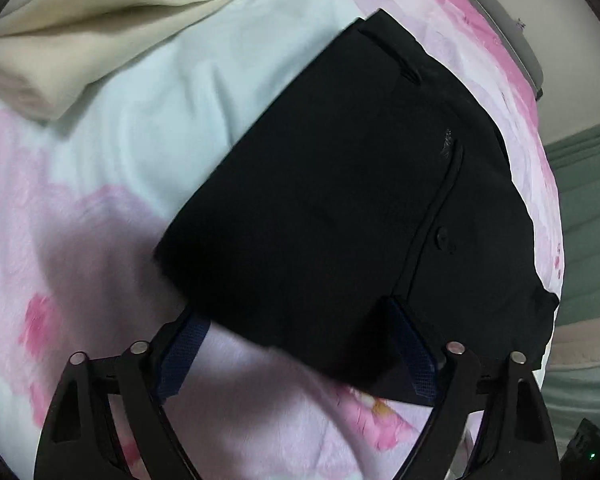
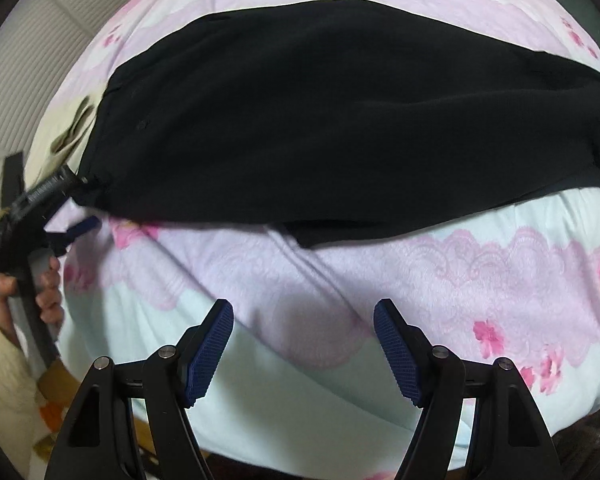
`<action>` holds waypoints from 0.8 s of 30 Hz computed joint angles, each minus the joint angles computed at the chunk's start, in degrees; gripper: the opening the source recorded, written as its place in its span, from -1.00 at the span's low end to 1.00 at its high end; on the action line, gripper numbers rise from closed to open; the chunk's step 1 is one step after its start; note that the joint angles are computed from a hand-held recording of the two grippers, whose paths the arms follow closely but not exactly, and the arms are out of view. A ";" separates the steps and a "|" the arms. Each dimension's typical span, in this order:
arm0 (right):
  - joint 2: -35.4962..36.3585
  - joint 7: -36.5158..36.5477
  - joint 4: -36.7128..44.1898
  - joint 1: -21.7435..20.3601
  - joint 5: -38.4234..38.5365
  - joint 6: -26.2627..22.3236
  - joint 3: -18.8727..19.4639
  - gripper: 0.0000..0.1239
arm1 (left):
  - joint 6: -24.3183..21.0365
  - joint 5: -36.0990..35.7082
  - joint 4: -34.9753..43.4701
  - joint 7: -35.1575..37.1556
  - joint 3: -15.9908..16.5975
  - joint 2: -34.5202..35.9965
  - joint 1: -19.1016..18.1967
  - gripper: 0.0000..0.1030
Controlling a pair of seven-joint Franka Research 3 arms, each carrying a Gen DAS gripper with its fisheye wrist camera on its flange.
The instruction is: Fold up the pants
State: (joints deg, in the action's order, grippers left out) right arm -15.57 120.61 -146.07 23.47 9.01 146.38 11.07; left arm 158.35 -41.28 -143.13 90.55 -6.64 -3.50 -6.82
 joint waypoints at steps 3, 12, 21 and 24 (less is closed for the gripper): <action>0.39 0.27 0.14 -0.31 -0.54 0.60 -0.07 0.18 | -1.33 6.11 1.07 -5.91 -0.24 -1.36 0.84 -0.13; -1.54 -2.93 -1.81 0.46 5.44 5.15 -1.83 0.17 | 1.57 10.67 8.36 -6.97 1.48 -5.46 -2.09 -0.57; -2.04 -3.91 -1.15 -1.15 7.50 13.30 -2.20 0.16 | 0.67 24.95 19.09 -14.65 -1.11 0.97 -0.95 -0.60; 0.13 -10.65 -0.21 2.50 15.63 15.82 -6.14 0.11 | 0.85 23.51 18.45 -13.50 -1.12 0.86 -0.64 -0.60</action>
State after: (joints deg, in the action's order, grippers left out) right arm -15.44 109.96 -146.28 25.97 24.64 162.20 4.93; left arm 159.20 -17.77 -124.69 77.04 -7.75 -2.64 -7.46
